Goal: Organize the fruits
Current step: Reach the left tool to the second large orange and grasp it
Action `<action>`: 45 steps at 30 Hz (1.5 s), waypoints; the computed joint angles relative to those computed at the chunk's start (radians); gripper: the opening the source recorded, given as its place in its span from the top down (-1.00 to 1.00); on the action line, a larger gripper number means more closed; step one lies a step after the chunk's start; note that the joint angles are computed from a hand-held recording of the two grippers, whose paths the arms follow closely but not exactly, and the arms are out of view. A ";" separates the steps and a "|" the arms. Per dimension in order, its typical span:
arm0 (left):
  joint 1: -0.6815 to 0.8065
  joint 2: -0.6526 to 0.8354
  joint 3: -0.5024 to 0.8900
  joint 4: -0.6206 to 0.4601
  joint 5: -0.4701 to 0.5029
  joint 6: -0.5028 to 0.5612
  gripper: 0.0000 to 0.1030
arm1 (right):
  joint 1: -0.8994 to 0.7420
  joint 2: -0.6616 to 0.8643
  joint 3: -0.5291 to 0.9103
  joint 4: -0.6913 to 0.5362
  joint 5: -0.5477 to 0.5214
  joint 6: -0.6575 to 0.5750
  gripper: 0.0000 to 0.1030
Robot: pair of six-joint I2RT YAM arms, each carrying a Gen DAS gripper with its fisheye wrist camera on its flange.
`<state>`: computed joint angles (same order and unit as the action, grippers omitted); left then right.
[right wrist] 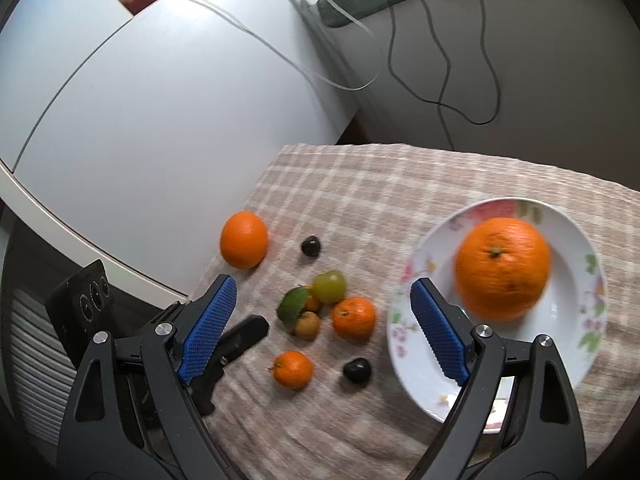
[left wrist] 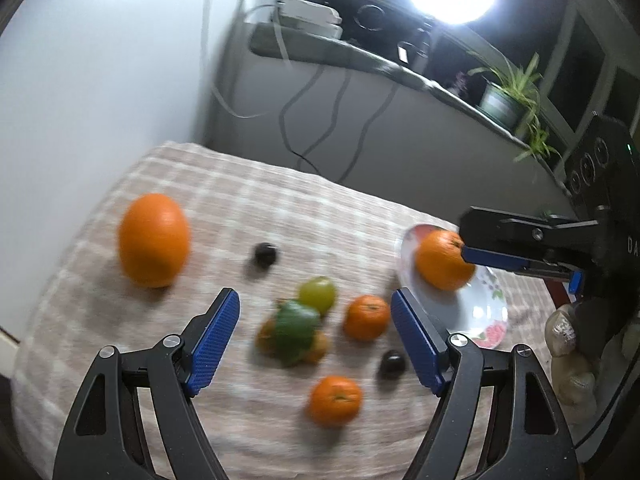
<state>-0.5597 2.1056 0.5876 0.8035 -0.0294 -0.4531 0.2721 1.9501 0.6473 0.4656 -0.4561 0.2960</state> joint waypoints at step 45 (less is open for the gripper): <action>0.420 0.267 0.164 0.046 0.389 0.034 -0.52 | 0.311 0.623 0.928 -0.422 -0.016 0.224 -0.57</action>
<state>-0.1399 2.3730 0.7514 0.8494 0.3597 -0.4190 0.5833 2.5728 1.5749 0.0433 -0.4724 0.5198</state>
